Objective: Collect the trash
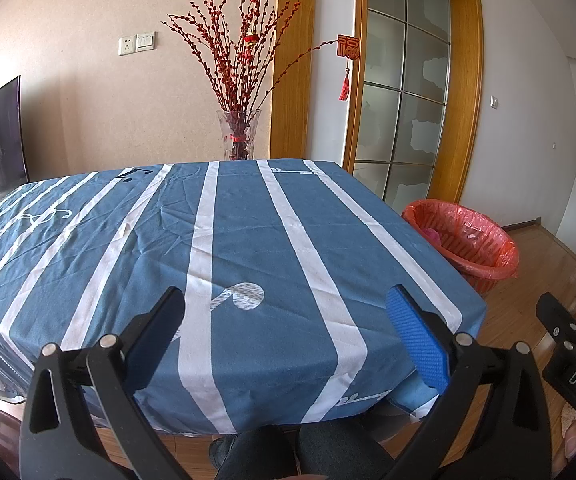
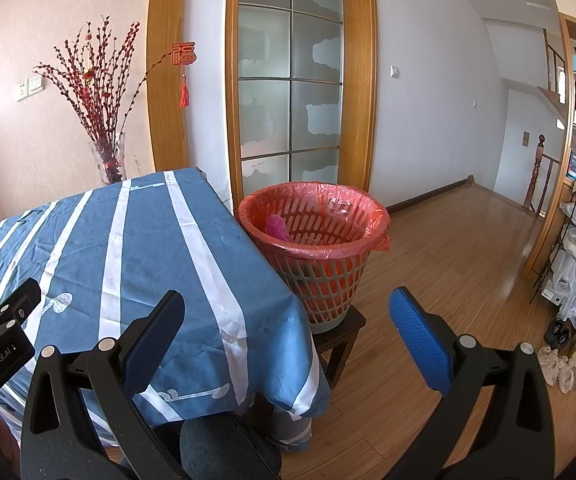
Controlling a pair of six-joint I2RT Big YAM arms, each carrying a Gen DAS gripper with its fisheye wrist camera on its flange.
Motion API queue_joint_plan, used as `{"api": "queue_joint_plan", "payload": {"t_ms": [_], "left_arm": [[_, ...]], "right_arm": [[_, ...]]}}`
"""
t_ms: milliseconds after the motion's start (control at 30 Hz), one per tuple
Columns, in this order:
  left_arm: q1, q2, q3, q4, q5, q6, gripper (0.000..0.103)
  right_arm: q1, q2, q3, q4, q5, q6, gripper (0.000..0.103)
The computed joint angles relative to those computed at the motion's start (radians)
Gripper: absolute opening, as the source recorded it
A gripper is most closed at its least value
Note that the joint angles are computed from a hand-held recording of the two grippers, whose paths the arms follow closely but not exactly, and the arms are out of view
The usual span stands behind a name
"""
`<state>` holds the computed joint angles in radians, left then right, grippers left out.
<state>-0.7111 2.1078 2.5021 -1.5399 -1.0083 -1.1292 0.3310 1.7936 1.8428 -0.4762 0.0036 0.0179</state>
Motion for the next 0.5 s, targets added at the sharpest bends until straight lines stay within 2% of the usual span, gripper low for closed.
{"api": "queue_joint_plan", "payload": {"t_ms": [500], "left_arm": [[0.001, -0.001, 0.0, -0.002, 0.003, -0.001, 0.099]], "right_arm": [[0.004, -0.003, -0.014, 0.009, 0.002, 0.002, 0.101]]}}
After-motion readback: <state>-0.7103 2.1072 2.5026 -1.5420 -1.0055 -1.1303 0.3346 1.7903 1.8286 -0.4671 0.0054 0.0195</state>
